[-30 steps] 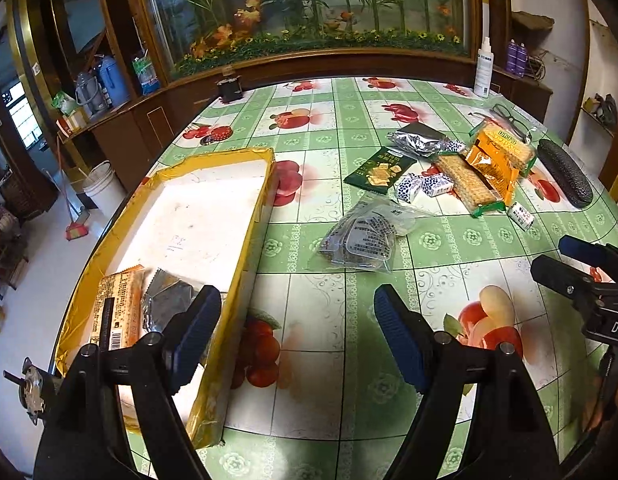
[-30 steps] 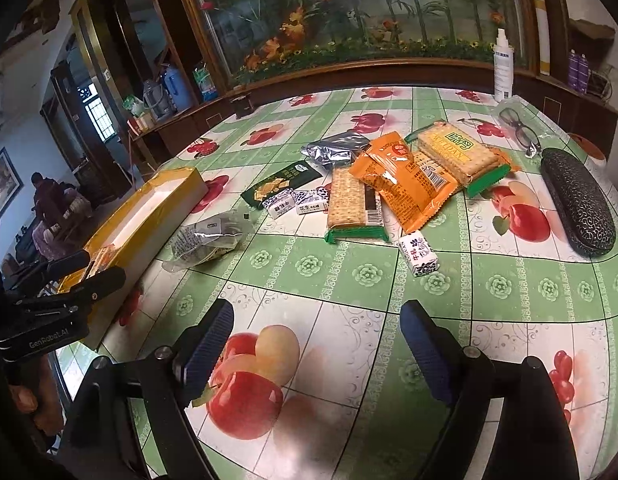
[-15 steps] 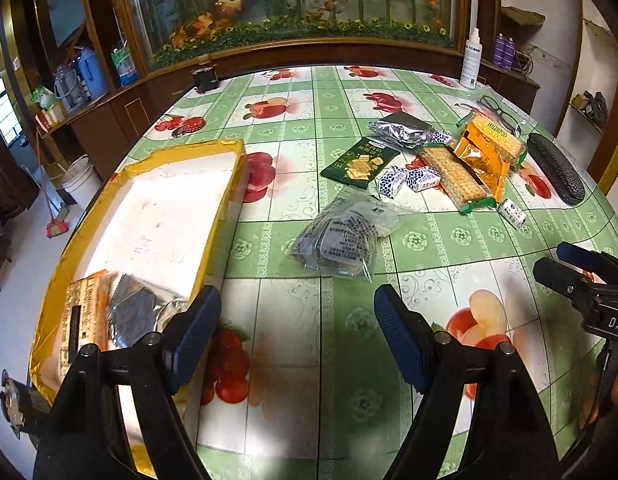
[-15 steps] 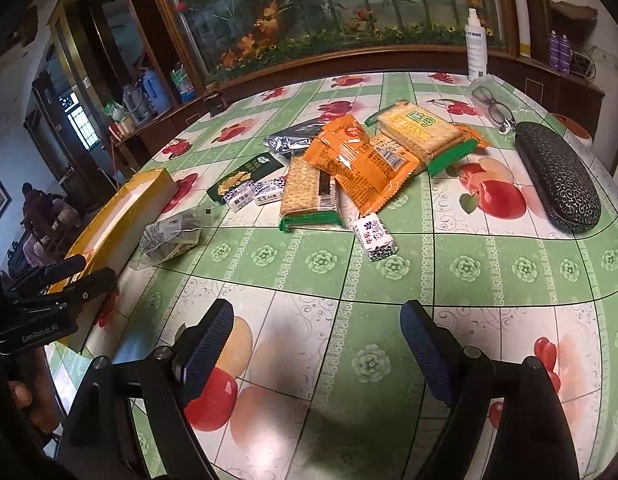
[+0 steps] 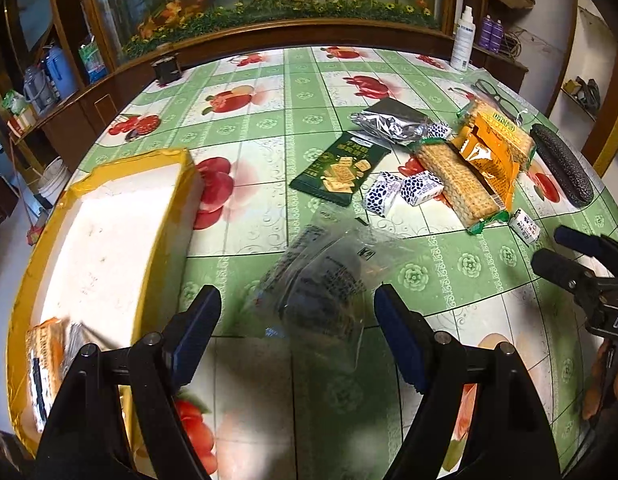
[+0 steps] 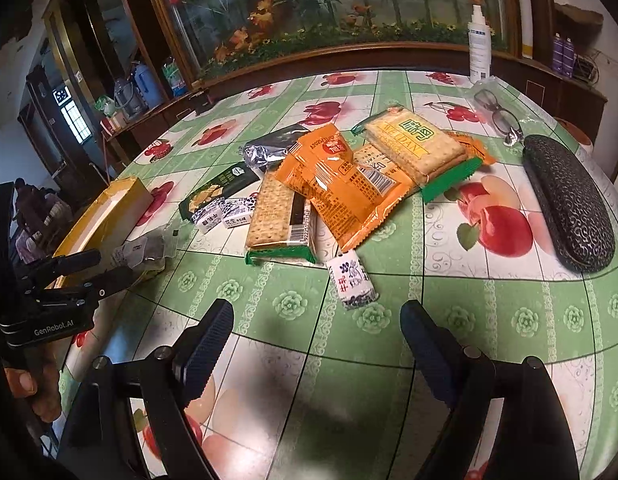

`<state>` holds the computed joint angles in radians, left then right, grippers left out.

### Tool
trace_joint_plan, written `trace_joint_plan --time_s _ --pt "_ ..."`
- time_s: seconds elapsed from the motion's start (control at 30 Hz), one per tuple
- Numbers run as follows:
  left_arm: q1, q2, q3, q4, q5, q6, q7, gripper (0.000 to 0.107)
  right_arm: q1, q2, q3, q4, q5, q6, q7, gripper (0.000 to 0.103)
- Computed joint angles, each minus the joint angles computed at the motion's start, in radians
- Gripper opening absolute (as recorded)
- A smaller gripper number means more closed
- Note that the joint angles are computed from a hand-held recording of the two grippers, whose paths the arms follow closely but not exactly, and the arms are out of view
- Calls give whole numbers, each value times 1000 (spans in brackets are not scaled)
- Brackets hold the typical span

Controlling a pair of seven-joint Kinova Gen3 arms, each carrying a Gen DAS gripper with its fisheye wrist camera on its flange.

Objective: Organize snacks
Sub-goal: 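Move left tool to clear plastic snack bag while right tool approaches white packet, then grasp clear plastic bag with left tool while right tool grasps white packet, then carry both items into the yellow-rimmed tray and open both tools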

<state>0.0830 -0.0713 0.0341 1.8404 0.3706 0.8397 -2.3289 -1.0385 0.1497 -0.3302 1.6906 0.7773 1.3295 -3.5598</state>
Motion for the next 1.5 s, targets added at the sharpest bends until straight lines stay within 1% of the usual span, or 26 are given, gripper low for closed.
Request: trace_joint_plan --time_s 0.1,0.13,0.2,0.23,0.3,0.37,0.4,0.43,0.47,0.5,0.53,0.63,0.73,0.8,0.97,1.0,1.03,1.1,1.27,1.5 --pt "6 23 11 -8 -13 -3 6 79 28 10 15 -10 -15 -12 69 87" --pt "8 34 16 -11 -23 -5 16 79 36 10 19 -7 -17 -21 88 85" --pt "14 52 30 -12 -63 -23 55 79 54 20 28 -19 -36 -22 139 85" --pt "12 49 42 4 -75 -52 56 80 62 22 33 -22 -46 -28 157 80" --pt "19 48 30 11 -51 -63 30 80 85 18 37 -12 -69 -56 178 72" --pt "2 72 13 -14 9 -14 -6 79 79 24 43 -15 -68 -45 191 69" --pt "-10 83 7 -22 40 6 -25 79 76 28 43 -20 -68 -36 198 60" --pt "-22 87 5 -20 70 11 -46 78 71 34 44 -27 -67 -20 204 45" --pt "-27 81 5 -10 83 -1 -62 70 67 37 45 -31 -67 -9 204 39" --pt "-32 74 7 -2 96 -6 -81 62 62 38 46 -32 -68 -1 201 26" --pt "-32 72 8 -1 95 -6 -84 63 58 34 46 -28 -68 0 194 20" --pt "-43 64 1 9 135 10 -125 60 53 14 42 -1 -61 -23 148 20" --pt "-54 53 -9 15 171 32 -153 57 56 -15 30 36 -52 -65 95 20" --pt "-61 38 -17 23 192 48 -170 55 52 -30 15 51 -39 -73 56 20" --pt "-71 2 -40 38 227 96 -207 51 25 -35 -21 41 -8 -33 5 20" --pt "-72 -9 -46 45 234 100 -217 48 17 -34 -26 37 -3 -23 -5 20" --pt "-72 -20 -52 51 243 105 -231 42 11 -32 -30 30 1 -14 -9 20" --pt "-73 -41 -66 61 254 115 -250 43 -3 -28 -35 16 8 3 -12 20" --pt "-89 -56 -105 69 294 162 -294 43 -35 -15 -38 -22 32 30 -10 20" --pt "-137 -85 -167 71 384 245 -385 42 -85 16 -30 -100 73 77 28 20"
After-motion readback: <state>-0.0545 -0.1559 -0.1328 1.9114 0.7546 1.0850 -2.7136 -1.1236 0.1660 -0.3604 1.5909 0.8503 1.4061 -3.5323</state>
